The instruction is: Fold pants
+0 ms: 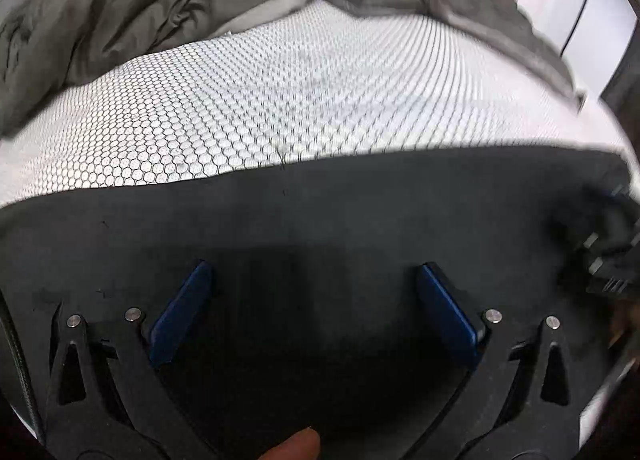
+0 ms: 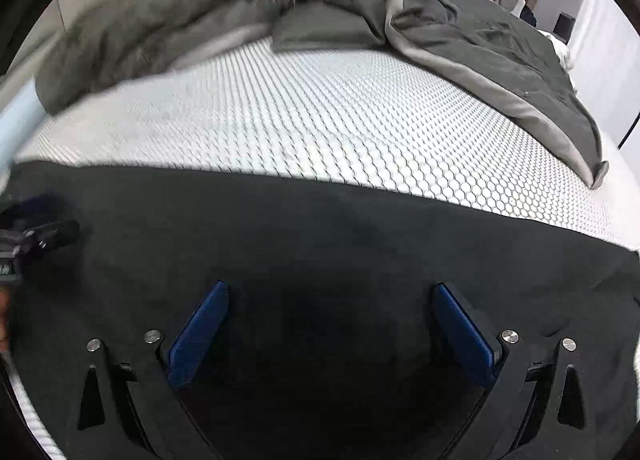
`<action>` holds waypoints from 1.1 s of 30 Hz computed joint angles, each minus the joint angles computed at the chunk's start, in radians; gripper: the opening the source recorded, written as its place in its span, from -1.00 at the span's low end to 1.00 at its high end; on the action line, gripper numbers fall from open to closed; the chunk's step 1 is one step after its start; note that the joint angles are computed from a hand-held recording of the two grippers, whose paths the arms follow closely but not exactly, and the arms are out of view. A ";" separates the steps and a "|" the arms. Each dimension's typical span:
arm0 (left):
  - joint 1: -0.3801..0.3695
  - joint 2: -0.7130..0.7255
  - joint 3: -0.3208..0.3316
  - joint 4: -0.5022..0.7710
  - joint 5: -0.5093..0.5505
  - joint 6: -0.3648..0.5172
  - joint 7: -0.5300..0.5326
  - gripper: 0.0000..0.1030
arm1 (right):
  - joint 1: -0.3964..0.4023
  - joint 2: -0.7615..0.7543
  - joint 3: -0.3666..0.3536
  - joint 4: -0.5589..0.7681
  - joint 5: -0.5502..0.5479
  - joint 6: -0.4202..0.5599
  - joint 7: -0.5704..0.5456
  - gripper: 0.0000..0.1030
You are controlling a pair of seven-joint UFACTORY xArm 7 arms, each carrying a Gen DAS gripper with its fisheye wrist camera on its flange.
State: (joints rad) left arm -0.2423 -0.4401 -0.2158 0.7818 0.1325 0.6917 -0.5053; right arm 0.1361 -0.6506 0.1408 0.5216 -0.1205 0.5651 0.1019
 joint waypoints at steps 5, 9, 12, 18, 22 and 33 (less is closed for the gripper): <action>0.081 -0.106 0.012 -0.067 0.047 0.022 -0.064 0.97 | -0.276 -0.078 0.059 -0.031 -0.226 0.025 0.142 0.99; 0.164 -0.181 0.027 -0.127 0.082 0.037 -0.142 0.97 | -0.506 -0.111 0.027 -0.058 -0.375 -0.015 0.283 0.99; 0.145 -0.205 0.025 -0.125 0.073 0.053 -0.112 0.97 | -0.430 -0.124 -0.149 -0.065 -0.276 -0.020 0.164 0.99; -0.008 -0.265 -0.037 -0.097 -0.023 0.038 -0.050 0.97 | -0.292 -0.356 -0.226 -0.090 -0.126 0.171 -0.116 0.99; -0.175 -0.206 -0.071 -0.082 -0.105 0.009 0.052 0.97 | -0.203 -0.531 -0.265 -0.152 -0.017 0.318 -0.287 0.99; -0.206 -0.207 -0.162 -0.089 -0.089 0.074 -0.068 0.97 | -0.513 -0.696 -0.408 -0.224 -0.073 0.416 -0.484 0.99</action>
